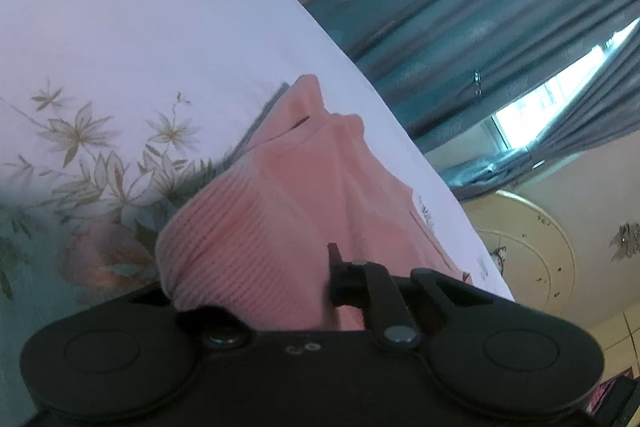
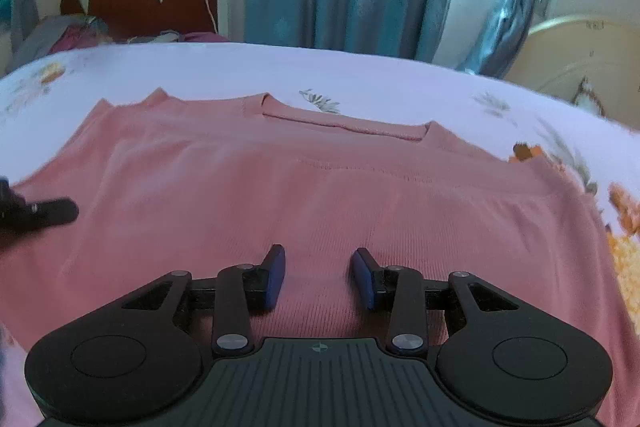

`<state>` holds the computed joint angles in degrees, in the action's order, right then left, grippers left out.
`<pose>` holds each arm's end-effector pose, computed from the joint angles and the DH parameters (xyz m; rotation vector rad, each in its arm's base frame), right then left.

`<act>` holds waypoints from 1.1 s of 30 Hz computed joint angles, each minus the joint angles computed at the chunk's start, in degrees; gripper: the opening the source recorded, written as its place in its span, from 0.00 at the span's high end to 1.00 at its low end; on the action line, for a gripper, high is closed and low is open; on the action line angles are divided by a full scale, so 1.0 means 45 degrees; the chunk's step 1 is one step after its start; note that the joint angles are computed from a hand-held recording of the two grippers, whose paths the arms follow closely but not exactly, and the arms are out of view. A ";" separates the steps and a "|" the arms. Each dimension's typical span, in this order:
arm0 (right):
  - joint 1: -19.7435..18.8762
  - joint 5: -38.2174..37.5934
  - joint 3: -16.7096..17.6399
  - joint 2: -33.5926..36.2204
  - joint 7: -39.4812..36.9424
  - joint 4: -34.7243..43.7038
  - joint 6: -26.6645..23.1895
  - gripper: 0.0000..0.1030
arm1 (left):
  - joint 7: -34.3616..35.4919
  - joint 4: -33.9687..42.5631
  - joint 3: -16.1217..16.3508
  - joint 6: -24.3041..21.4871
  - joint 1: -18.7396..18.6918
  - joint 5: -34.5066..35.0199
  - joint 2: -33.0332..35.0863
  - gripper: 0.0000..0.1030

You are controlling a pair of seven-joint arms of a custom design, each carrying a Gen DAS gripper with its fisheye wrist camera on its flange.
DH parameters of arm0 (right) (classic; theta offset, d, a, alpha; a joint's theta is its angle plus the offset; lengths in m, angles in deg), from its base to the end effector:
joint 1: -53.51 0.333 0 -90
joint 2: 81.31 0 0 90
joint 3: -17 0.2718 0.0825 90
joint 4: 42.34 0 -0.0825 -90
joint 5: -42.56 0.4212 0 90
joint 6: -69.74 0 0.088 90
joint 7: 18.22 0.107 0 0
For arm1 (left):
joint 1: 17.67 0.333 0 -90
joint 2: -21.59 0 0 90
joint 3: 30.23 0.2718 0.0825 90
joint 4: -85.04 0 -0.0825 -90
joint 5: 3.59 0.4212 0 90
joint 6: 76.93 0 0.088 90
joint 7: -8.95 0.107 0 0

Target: Fold small clothes

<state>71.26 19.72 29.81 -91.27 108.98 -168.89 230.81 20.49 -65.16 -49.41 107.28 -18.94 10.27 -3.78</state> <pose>0.4919 0.3166 0.4788 -1.8773 1.4994 -0.5643 0.4505 -0.1939 0.4451 -2.3741 1.0851 -1.4324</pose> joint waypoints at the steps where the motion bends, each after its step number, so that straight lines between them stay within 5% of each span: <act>1: 0.0014 0.0022 -0.0014 -0.0023 -0.0051 -0.0027 0.0046 0.64 | -0.0104 0.0004 -0.0297 -0.0032 0.0262 0.0039 -0.0097 0.89; 6: 0.0123 0.0181 -0.0105 -0.0011 -0.0572 -0.0028 0.0234 0.63 | -0.0829 0.0440 -0.2270 -0.0774 0.2057 0.0782 -0.0814 0.89; 10: 0.0529 0.2986 -0.0826 -0.0631 -0.1946 -0.0805 0.1388 0.63 | -0.0571 0.1808 -0.3090 -0.2401 0.2593 0.2412 -0.0926 0.90; 14: 0.1310 0.6220 -0.2048 -0.1600 -0.4176 -0.1721 0.1766 0.63 | 0.0351 0.4270 -0.3705 -0.3375 0.2653 0.4226 0.0522 0.90; 19: 0.0844 0.8072 -0.2716 -0.3412 -0.5455 -0.3329 0.1653 0.63 | 0.1411 0.8193 -0.4928 -0.4353 0.2270 0.7217 0.4290 0.90; 22: 0.0035 0.8586 -0.2827 -0.4517 -0.5787 -0.4327 0.1427 0.63 | 0.2239 1.0106 -0.5304 -0.4976 0.1179 0.8702 0.6841 0.90; 25: -0.0768 0.8952 -0.2948 -0.5289 -0.6138 -0.5011 0.0988 0.63 | 0.5133 1.1647 -0.5614 -0.6495 -0.0149 0.8236 0.9173 0.88; 29: -0.1119 0.9643 -0.3517 -0.6195 -0.6872 -0.5726 0.0761 0.63 | 0.6373 1.1244 -0.5222 -0.6988 -0.1167 0.8557 0.9039 0.77; 33: 0.0239 1.1450 -0.5060 -0.5971 -0.8653 -0.5228 0.0835 0.63 | 0.7501 0.9623 -0.5189 -0.6262 -0.0898 0.6568 0.7331 0.48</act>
<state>72.33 71.25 7.04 -118.14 70.04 -192.41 234.57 54.25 -21.86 -72.76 79.10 -22.99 39.83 29.21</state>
